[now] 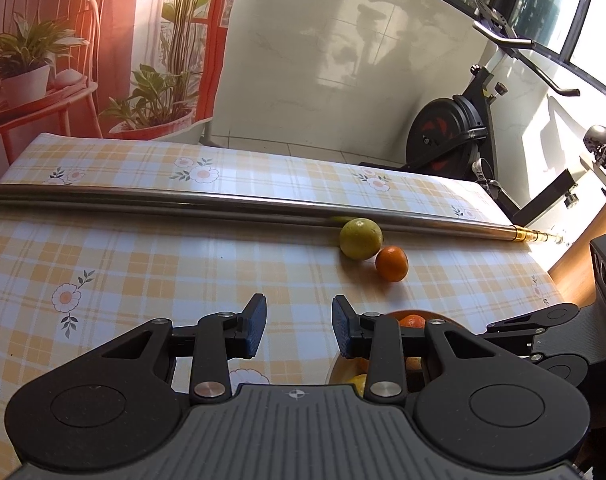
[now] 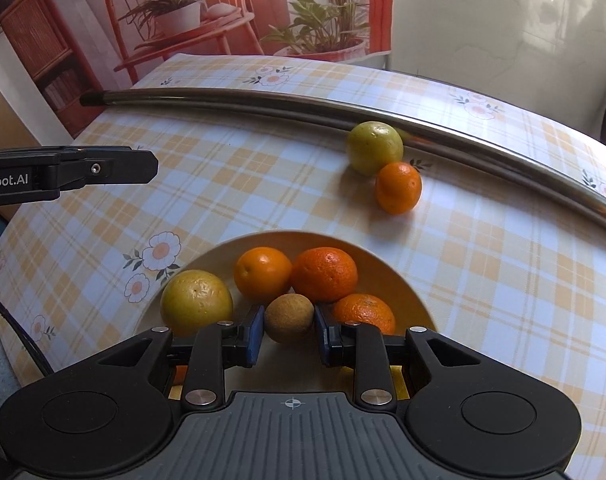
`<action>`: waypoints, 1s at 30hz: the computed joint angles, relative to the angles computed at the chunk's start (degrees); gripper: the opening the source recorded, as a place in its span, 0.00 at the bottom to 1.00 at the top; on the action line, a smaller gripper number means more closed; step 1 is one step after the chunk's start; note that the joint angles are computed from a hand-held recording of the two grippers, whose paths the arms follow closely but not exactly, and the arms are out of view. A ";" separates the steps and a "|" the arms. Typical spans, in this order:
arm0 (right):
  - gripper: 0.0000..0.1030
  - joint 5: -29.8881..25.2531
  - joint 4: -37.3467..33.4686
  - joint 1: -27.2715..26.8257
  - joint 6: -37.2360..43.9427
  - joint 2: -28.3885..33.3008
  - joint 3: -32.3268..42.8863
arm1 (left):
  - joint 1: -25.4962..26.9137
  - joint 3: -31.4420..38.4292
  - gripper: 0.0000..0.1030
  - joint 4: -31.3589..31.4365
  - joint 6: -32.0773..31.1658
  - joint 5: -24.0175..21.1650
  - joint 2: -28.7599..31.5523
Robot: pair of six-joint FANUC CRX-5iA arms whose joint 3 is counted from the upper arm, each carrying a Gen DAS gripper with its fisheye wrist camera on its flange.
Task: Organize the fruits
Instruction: 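Lower the kiwi onto the white plate and open the right gripper, then grasp a tangerine with the right gripper while the left gripper grasps the yellow-green grapefruit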
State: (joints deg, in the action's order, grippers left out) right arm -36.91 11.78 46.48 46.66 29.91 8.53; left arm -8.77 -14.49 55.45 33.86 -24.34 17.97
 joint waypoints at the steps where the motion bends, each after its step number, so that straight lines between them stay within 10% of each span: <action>1: 0.24 -0.08 -0.20 -0.04 0.12 0.04 0.08 | -0.02 -0.03 0.37 -0.04 -0.03 -0.04 -0.01; 13: 0.25 4.31 2.70 -0.25 -3.98 -2.17 -3.75 | -0.40 -0.25 0.37 0.14 -0.46 0.28 -0.35; 30: 0.25 13.90 39.90 -4.66 -44.27 -7.91 -21.19 | -0.16 1.60 0.37 -2.97 3.92 3.08 0.05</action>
State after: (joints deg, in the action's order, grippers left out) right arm -23.01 51.68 41.82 2.39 22.00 -12.66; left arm -8.93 -12.90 52.48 37.78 -21.27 18.03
